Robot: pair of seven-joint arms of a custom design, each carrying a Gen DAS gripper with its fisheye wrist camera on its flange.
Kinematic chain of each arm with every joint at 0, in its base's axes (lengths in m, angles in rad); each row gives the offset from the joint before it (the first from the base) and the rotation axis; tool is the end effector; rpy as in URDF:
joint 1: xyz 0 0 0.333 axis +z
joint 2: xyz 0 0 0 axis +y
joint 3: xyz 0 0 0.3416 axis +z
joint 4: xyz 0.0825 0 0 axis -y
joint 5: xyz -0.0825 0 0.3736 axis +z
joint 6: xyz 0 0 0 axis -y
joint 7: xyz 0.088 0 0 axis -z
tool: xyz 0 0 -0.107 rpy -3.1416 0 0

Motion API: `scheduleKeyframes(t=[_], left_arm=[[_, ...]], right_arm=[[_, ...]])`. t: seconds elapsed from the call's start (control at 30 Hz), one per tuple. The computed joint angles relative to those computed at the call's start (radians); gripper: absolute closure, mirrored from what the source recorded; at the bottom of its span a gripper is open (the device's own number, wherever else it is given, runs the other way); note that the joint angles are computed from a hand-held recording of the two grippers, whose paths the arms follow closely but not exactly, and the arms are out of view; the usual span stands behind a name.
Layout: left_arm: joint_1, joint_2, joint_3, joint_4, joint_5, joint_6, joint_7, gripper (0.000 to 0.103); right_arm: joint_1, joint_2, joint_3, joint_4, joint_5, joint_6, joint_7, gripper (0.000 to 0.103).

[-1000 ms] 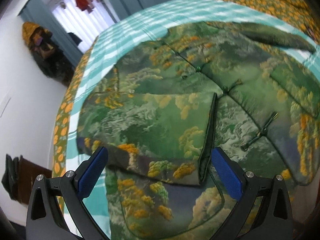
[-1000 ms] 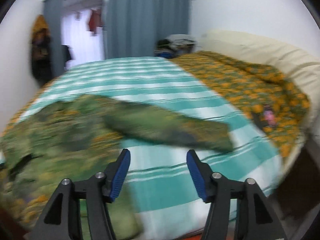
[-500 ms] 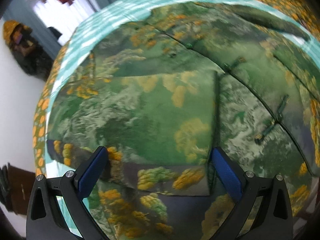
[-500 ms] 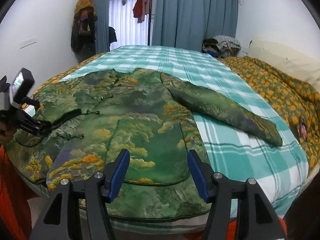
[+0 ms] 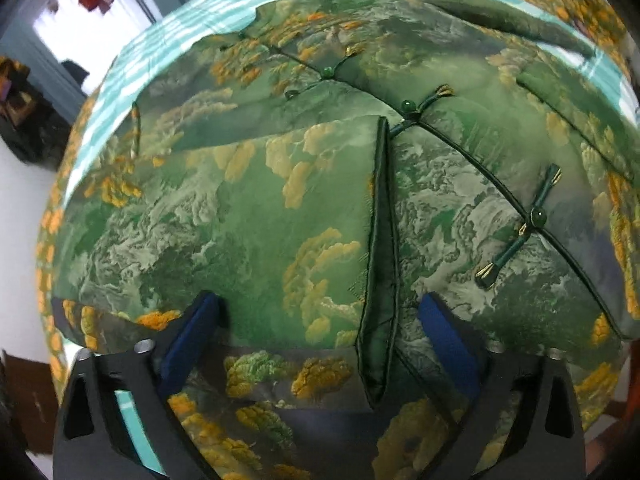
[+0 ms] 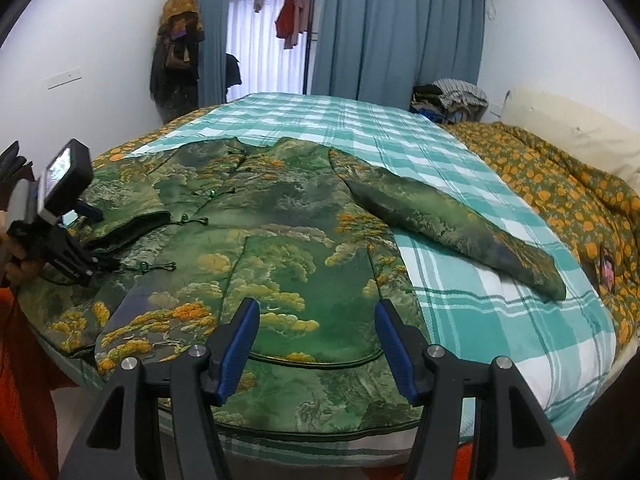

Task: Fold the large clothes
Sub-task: 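Grasp the other folded sleeve cuff with the left gripper and unfold it outward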

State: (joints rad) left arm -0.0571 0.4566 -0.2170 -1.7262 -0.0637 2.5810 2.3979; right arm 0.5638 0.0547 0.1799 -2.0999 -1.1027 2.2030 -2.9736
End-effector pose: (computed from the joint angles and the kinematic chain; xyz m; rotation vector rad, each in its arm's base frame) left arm 0.6795 -0.1677 0.3977 -0.7757 2.7084 -0.4503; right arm 0.4349 0.3567 0.4458 -1.4724 2.0427 -1.0372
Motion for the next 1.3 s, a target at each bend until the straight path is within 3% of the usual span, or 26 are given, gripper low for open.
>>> scheduleKeyframes(t=[0.07, 0.3, 0.47, 0.7, 0.87, 1.0, 1.3], left_arm=[[0.009, 0.009, -0.002, 0.026, -0.011, -0.035, 0.002, 0.023], [0.034, 0.021, -0.017, 0.073, -0.074, -0.123, 0.028, 0.038], [0.036, 0.012, -0.019, 0.074, -0.098, -0.158, 0.047, 0.057], [0.044, 0.015, -0.019, 0.100, -0.134, -0.208, 0.065, 0.069], [0.058, 0.022, -0.021, 0.143, -0.177, -0.272, 0.068, 0.088], [0.088, 0.023, -0.024, 0.174, -0.240, -0.313, 0.070, 0.092], [0.190, -0.053, -0.005, 0.195, -0.432, -0.239, 0.067, 0.093]], right_arm=[[0.000, 0.000, 0.000, -0.002, 0.000, 0.003, 0.002, 0.042], [-0.004, 0.001, -0.002, -0.001, 0.003, 0.016, 0.010, 0.042], [0.002, 0.006, 0.000, 0.003, -0.001, 0.015, 0.002, 0.042], [0.004, -0.001, -0.001, -0.002, -0.008, 0.015, 0.013, 0.042], [0.002, -0.003, 0.001, -0.007, -0.009, 0.015, 0.024, 0.042], [-0.001, -0.006, 0.000, -0.013, -0.006, 0.019, 0.029, 0.042], [-0.008, -0.012, 0.000, -0.022, -0.006, 0.022, 0.044, 0.042]])
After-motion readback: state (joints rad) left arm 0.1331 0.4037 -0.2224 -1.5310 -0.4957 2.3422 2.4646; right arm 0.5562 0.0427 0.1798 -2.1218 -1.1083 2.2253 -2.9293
